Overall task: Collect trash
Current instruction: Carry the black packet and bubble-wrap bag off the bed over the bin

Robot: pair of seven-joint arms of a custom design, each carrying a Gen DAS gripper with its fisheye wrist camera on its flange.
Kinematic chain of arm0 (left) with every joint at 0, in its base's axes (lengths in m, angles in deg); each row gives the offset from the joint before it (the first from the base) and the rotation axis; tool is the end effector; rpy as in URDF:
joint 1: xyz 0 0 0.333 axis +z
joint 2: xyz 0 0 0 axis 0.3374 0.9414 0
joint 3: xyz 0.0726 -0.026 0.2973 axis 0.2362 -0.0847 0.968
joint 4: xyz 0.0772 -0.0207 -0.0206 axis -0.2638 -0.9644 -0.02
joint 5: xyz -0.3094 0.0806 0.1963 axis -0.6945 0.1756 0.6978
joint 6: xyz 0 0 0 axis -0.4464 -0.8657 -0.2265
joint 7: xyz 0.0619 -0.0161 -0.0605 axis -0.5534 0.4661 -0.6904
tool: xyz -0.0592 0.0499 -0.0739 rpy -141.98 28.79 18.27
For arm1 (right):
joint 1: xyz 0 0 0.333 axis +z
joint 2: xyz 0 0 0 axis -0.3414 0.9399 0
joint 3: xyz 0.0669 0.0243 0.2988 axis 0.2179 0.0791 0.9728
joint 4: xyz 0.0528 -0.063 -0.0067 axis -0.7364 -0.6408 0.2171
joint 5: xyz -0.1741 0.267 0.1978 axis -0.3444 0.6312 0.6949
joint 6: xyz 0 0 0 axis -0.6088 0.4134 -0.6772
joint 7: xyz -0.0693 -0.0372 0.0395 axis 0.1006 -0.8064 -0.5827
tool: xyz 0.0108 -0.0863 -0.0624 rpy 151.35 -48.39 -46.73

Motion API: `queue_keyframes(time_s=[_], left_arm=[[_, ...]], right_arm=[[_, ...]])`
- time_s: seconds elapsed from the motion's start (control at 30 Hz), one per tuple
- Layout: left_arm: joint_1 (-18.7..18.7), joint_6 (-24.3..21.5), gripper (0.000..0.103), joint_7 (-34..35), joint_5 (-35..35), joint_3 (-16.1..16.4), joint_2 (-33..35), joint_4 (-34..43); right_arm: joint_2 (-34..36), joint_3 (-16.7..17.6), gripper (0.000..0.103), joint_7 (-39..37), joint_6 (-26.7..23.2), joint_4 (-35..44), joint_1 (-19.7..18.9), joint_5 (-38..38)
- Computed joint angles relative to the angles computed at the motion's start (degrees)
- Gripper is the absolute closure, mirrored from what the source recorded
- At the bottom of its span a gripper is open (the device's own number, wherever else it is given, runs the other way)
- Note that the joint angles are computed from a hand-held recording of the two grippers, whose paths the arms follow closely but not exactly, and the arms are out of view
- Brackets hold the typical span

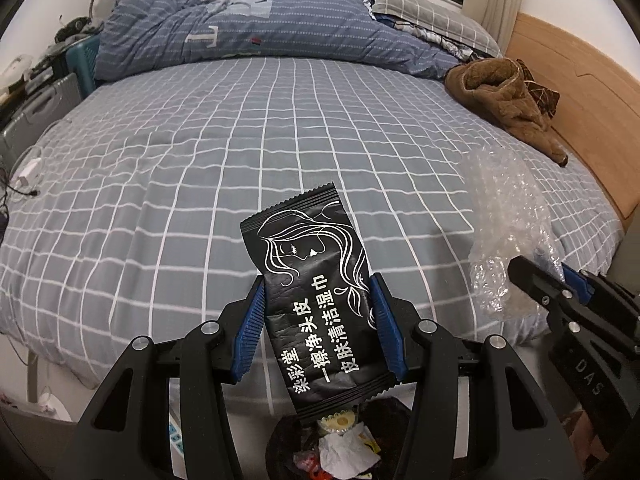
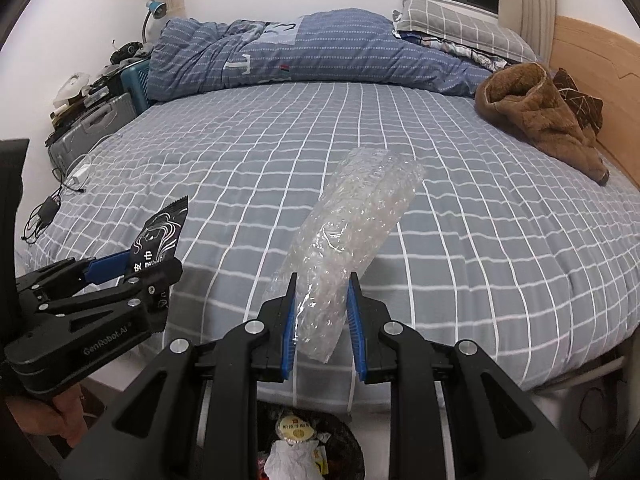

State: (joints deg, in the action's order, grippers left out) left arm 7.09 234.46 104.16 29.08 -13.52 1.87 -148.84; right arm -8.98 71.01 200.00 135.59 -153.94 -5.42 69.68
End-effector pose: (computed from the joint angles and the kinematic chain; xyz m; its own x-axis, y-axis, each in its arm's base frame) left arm 0.6334 -0.2376 0.5665 -0.2138 -0.9767 0.0187 -0.7376 0.1488 -0.6586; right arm 0.5895 0.1798 0.5771 0.0133 -0.9963 -0.0847 -0.6890 0.0522 -0.7229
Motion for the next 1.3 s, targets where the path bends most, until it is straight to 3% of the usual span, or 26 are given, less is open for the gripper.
queue_keyframes(time_s=[0.53, 0.97, 1.3], left_arm=[[0.48, 0.99, 0.053, -1.21, -0.69, -2.18, -13.13, -18.09], [-0.27, -0.65, 0.053, 2.37, -6.74, -3.87, -20.52, -28.74], [-0.86, -0.15, 0.053, 3.08, -8.17, -4.25, -20.23, -32.88]], right_arm=[[-11.21, 3.25, 0.082, 4.64, -1.59, -13.83, -0.39, -1.95], [-20.45, 5.66, 0.082, 6.90, -5.20, -24.49, -1.30, 0.67], [-23.03, 5.36, 0.082, 6.22, -5.62, -30.56, -1.05, 5.48]])
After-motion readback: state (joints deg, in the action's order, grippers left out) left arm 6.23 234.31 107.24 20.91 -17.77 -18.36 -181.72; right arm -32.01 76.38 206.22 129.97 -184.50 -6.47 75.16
